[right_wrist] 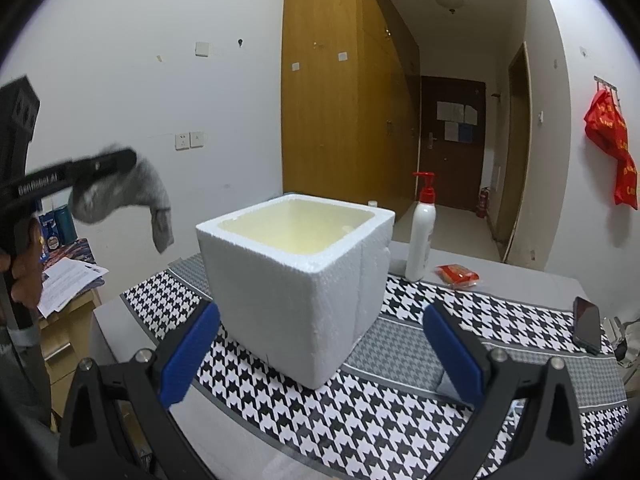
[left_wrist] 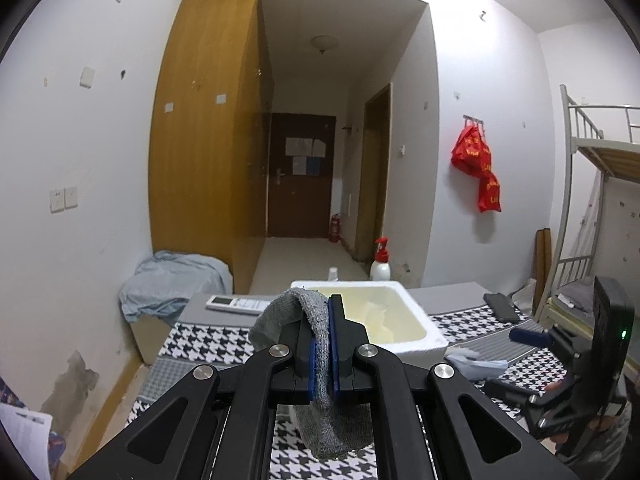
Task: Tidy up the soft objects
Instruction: 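Move the left tool holding the grey sock over the box and open it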
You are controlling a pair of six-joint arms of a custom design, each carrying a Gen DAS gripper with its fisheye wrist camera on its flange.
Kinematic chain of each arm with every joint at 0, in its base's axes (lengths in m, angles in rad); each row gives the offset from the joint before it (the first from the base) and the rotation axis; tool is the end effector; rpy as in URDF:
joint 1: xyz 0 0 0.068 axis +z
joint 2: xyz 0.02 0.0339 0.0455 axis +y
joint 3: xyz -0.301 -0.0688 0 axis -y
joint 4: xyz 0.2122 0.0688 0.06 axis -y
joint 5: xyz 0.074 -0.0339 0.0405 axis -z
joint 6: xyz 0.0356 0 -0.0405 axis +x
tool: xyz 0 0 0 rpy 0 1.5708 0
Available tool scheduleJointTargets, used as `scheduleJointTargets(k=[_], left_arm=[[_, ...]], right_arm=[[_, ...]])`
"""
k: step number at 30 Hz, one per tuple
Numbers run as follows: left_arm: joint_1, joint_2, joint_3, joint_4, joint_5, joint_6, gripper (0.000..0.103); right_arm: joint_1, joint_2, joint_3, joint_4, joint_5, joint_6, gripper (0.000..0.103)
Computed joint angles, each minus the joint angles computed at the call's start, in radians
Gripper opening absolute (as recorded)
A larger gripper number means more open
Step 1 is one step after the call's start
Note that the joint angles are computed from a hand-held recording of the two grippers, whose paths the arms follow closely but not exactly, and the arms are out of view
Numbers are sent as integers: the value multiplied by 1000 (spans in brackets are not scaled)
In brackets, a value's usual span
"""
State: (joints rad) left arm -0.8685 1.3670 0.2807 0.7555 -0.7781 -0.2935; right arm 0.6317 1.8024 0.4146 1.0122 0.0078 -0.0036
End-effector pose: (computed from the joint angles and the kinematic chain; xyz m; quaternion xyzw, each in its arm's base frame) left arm 0.1515 -0.1403 0.2162 0.0022 0.7846 -0.0370 0.6188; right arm 0.2331 0.1702 0.1685 -0.2561 0.7860 0.1707 0.5361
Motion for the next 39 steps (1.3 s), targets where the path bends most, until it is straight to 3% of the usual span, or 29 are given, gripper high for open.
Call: scheduleJointTargets(k=[14,29,39], left_arm=[[48,79,81,34,119,63,5],[216,185,224,-13,390,105,5],[279,265,303,-37,496,119,5]], right_arm=[[-17,22,-77,89,18,15,103],[-17,21,-109,83,110,78,103],[-1,14,-120,76,181,116,103]])
